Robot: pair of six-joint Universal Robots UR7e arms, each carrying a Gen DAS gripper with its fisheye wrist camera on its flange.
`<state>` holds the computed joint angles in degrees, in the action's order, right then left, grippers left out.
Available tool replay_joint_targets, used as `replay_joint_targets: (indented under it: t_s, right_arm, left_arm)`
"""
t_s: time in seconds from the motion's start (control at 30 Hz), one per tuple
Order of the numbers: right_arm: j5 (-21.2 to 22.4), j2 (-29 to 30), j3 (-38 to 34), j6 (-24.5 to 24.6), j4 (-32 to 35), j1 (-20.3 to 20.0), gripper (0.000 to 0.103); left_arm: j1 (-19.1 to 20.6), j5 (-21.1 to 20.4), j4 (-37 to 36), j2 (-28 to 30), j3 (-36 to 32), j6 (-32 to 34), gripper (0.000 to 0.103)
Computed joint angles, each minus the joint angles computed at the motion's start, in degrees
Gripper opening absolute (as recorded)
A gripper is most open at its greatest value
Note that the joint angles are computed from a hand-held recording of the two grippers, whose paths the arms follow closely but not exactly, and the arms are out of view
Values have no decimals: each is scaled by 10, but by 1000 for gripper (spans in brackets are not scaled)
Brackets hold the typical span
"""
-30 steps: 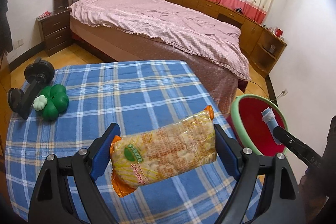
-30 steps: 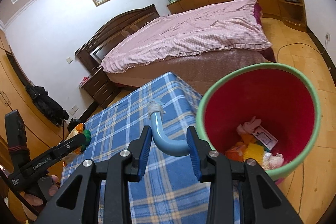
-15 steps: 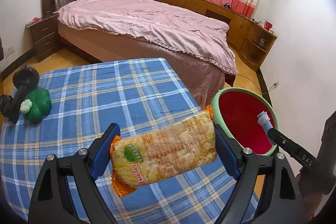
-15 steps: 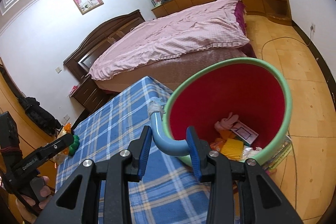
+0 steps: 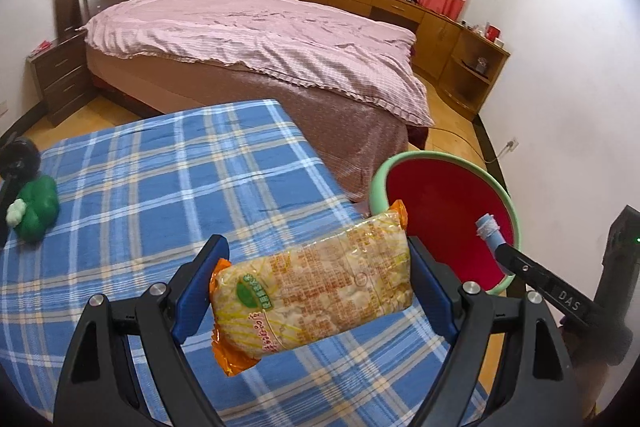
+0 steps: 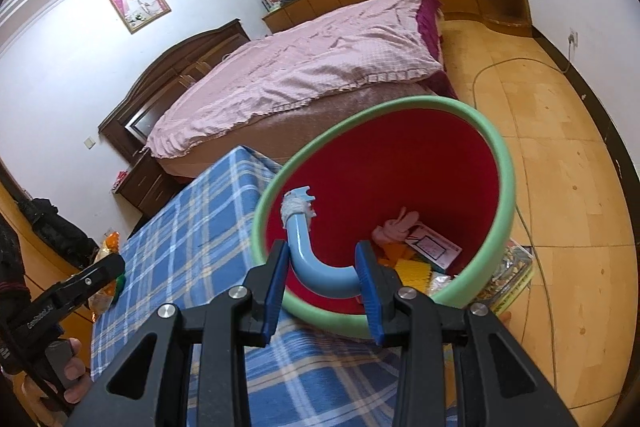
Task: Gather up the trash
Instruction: 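Open the right tool over the bucket to drop the blue tube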
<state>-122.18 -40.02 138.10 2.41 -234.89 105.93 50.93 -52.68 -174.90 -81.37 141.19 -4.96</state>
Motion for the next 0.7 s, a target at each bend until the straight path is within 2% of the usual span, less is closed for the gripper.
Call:
replay_joint_targets:
  t_s: [0.47, 0.7]
  right_arm:
    - [-2, 7, 6, -9, -27, -44, 39]
    - [4, -3, 18, -15, -50, -51, 41]
  left_arm:
    - [-6, -29, -38, 81, -22, 39, 87]
    - [-7, -39, -45, 118, -39, 56, 87]
